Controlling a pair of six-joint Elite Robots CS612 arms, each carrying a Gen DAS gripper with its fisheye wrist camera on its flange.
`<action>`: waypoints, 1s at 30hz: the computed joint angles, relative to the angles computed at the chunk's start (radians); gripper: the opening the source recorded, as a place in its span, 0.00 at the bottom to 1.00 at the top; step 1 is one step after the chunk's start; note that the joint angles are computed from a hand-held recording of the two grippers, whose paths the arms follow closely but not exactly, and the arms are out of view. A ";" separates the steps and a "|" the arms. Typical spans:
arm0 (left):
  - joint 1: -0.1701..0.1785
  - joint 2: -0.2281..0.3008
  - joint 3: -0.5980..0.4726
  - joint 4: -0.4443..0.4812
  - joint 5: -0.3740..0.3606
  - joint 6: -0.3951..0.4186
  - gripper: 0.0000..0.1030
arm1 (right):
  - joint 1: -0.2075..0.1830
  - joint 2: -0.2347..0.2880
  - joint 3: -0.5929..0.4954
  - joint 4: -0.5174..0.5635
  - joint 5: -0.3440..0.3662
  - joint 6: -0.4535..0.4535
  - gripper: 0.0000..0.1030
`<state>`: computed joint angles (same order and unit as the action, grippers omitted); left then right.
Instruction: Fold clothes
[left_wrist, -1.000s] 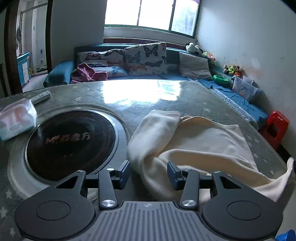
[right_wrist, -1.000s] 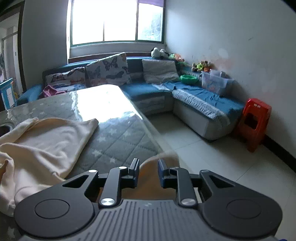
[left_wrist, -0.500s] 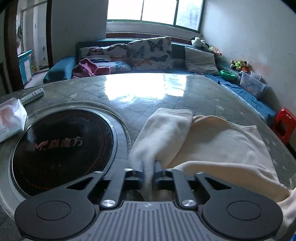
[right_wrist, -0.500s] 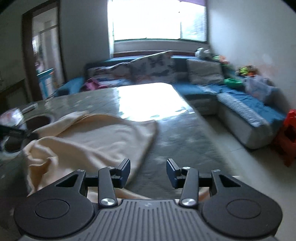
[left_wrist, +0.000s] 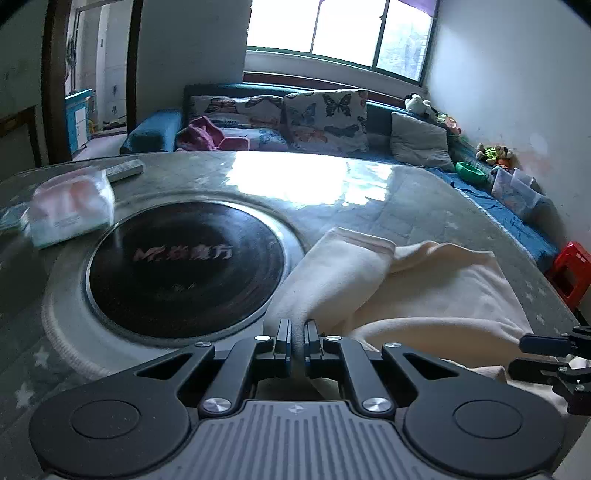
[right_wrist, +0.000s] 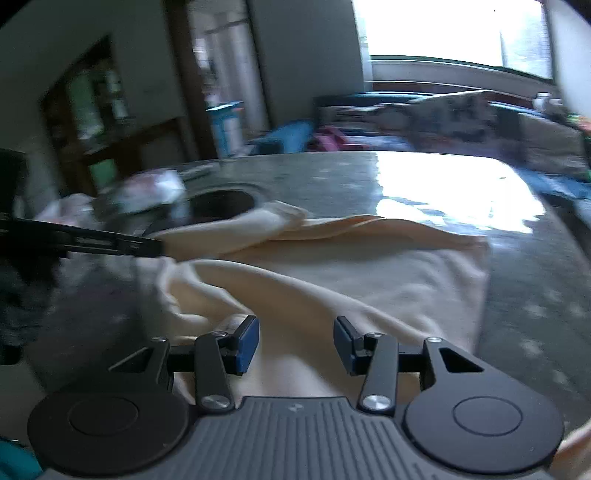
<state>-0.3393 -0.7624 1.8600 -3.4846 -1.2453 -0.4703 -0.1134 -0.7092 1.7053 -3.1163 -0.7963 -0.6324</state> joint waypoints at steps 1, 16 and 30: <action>0.000 -0.003 0.006 0.004 0.003 -0.007 0.07 | 0.002 -0.006 0.003 0.036 0.021 -0.038 0.43; -0.010 -0.032 0.030 0.011 0.061 -0.004 0.36 | 0.019 -0.050 0.029 0.257 0.052 -0.380 0.02; -0.019 0.035 -0.123 0.096 0.015 0.149 0.46 | 0.027 -0.120 0.016 0.686 -0.029 -0.769 0.09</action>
<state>-0.3579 -0.7274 1.7372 -3.3881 -1.2305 -0.3212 -0.0864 -0.8292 1.7214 -2.4308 -0.8254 -1.4018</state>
